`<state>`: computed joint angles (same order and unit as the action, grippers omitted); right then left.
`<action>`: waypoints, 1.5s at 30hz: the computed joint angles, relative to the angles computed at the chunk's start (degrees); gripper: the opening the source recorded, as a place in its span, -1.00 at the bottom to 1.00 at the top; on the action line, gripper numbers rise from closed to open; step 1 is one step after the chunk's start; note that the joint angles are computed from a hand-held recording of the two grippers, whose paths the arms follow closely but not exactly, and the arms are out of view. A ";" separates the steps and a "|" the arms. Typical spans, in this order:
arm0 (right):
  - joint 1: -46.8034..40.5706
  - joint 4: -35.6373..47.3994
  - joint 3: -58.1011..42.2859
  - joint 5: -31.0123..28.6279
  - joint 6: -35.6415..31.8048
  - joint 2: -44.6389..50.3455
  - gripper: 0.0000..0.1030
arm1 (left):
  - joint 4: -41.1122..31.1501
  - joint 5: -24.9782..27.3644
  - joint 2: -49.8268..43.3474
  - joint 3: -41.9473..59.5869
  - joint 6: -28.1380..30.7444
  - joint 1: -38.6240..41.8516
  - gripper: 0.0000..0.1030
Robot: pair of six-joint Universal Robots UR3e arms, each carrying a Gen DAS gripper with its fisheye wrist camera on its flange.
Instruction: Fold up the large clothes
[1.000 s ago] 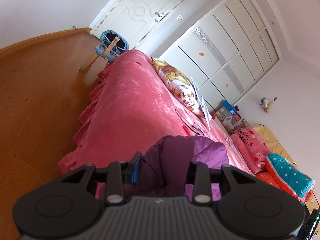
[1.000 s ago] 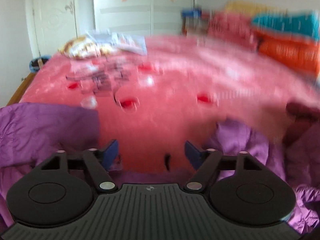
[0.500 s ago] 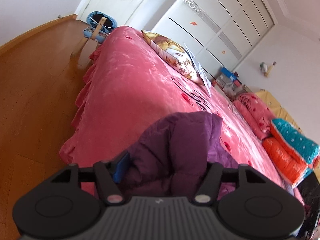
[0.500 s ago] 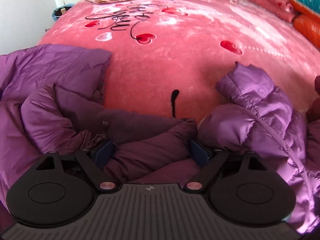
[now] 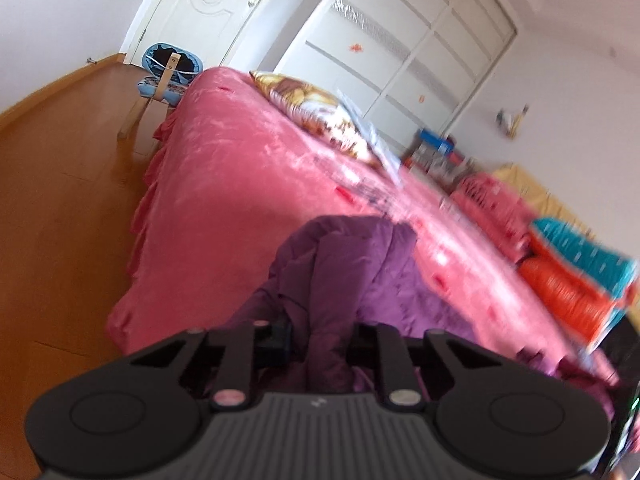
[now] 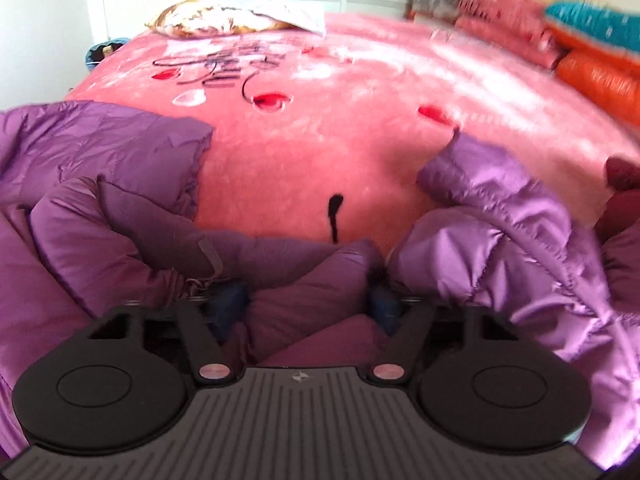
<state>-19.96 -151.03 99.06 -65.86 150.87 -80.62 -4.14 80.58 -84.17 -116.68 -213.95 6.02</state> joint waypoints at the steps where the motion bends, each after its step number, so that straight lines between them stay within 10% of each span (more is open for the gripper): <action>1: 0.57 -2.99 1.02 -0.86 0.50 0.01 0.04 | 2.41 -0.79 -0.45 -0.49 -1.03 0.42 -0.71; 5: 4.20 -17.15 3.54 -6.59 2.16 1.63 -0.39 | 15.15 -5.37 -2.35 -3.42 -5.66 3.65 -0.72; 13: 11.16 -36.08 -7.86 -15.58 8.49 13.56 -0.50 | 33.86 -2.23 -8.08 -3.48 -13.17 5.37 -0.71; 21: 18.06 -32.45 -31.21 -26.12 9.99 32.46 -0.49 | 15.09 8.16 -10.44 1.92 -16.49 2.54 -0.56; 27: 19.60 -25.21 -34.16 -29.47 10.35 34.91 0.00 | 10.76 7.70 -8.25 1.30 -13.92 3.96 -0.19; 29: 18.33 -25.90 -31.11 -26.99 11.97 32.08 0.72 | 9.47 6.82 -6.44 0.47 -13.56 5.06 -0.08; 31: 16.75 -26.79 -27.29 -23.26 13.43 28.46 0.88 | 8.44 6.24 -3.78 -0.95 -12.28 6.29 -0.03; 37: 10.05 -27.72 -10.05 -14.08 19.40 11.00 1.00 | 3.04 11.44 2.29 -2.63 -9.91 5.59 0.14; 45: -9.84 -27.31 23.41 1.88 20.24 -20.14 1.00 | -9.66 17.99 11.90 -8.54 -22.35 4.05 0.34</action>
